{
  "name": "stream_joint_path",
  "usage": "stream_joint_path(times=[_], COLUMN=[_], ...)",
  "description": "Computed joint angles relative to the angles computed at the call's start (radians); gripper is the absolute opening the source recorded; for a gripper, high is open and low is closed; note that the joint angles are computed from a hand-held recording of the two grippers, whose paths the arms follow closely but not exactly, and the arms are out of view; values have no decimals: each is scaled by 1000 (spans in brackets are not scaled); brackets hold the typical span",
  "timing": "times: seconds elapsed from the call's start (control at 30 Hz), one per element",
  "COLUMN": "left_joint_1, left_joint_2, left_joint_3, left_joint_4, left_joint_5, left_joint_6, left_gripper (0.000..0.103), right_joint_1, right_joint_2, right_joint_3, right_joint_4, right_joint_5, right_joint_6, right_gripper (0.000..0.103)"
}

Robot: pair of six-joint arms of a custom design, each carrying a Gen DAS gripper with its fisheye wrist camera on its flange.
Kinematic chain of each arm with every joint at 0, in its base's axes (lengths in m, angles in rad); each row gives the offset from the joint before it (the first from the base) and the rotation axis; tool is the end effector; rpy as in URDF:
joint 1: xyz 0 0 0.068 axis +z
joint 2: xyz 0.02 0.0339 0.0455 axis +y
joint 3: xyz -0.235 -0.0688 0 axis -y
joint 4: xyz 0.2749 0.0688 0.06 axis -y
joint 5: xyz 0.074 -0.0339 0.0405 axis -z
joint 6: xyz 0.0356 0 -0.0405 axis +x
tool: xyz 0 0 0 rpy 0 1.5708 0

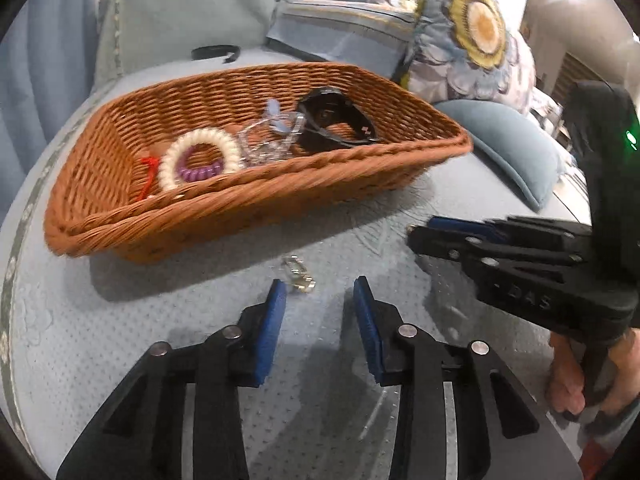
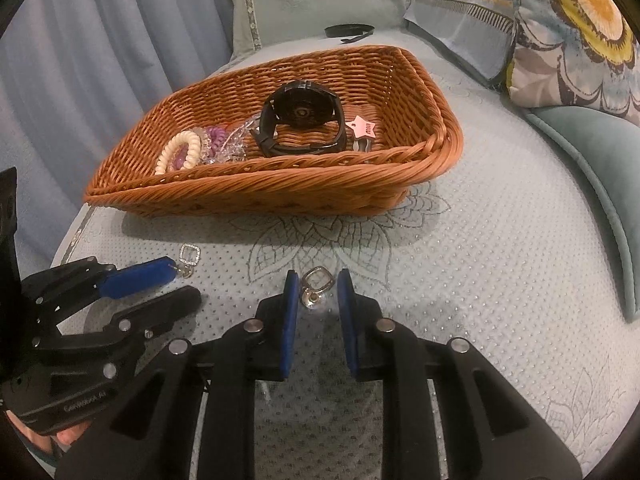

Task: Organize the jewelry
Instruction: 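Grasp a small silver ring with left tool while right tool grasps another ring, then drop the rings into the basket with both tools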

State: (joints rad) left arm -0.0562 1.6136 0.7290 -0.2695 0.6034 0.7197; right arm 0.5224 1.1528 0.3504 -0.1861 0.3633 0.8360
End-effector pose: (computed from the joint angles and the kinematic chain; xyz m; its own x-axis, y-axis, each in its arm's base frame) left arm 0.2909 -0.0366 0.0791 -0.5049 0.5720 -0.6464 0.8090 0.5747 -0.1234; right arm 0.1951 0.0977 0.0827 -0.7057 0.3940 -0.5889 0.3379 0.9177 0.2091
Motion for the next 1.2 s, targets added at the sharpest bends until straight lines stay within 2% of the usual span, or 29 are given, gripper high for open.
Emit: stream_joint_path(times=[0.3, 0.53, 0.57, 0.6, 0.63, 0.67, 0.87, 1.0, 1.07, 1.2], left_joint_1=[-64, -79, -83, -85, -83, -81, -23, 13, 34, 112], left_joint_2=[6, 9, 2, 0, -4, -5, -42, -93, -125, -220], left_joint_3=[-12, -18, -27, -30, -33, -34, -52, -69, -64, -17], left_joint_4=[92, 124, 135, 141, 142, 144, 124, 57, 1, -183], left_joint_5=[-87, -104, -115, -118, -116, -113, -24, 24, 64, 205], left_joint_6=[-81, -104, -107, -110, -109, -111, -104, -46, -15, 57], left_gripper=[34, 35, 30, 21, 10, 5, 5, 5, 5, 5], right_joint_1=[58, 72, 86, 97, 105, 112, 134, 134, 153, 182], right_joint_2=[19, 98, 112, 120, 124, 115, 33, -33, -74, -199], right_joint_3=[19, 75, 85, 93, 97, 92, 49, 31, 43, 62], right_joint_4=[-30, -43, -52, -52, -56, -57, -73, -81, -123, -222], right_joint_5=[48, 82, 96, 101, 110, 116, 124, 93, 110, 136], right_joint_6=[6, 2, 9, 2, 1, 3, 24, 24, 17, 10], right_gripper=[23, 23, 23, 15, 12, 12, 11, 12, 11, 12])
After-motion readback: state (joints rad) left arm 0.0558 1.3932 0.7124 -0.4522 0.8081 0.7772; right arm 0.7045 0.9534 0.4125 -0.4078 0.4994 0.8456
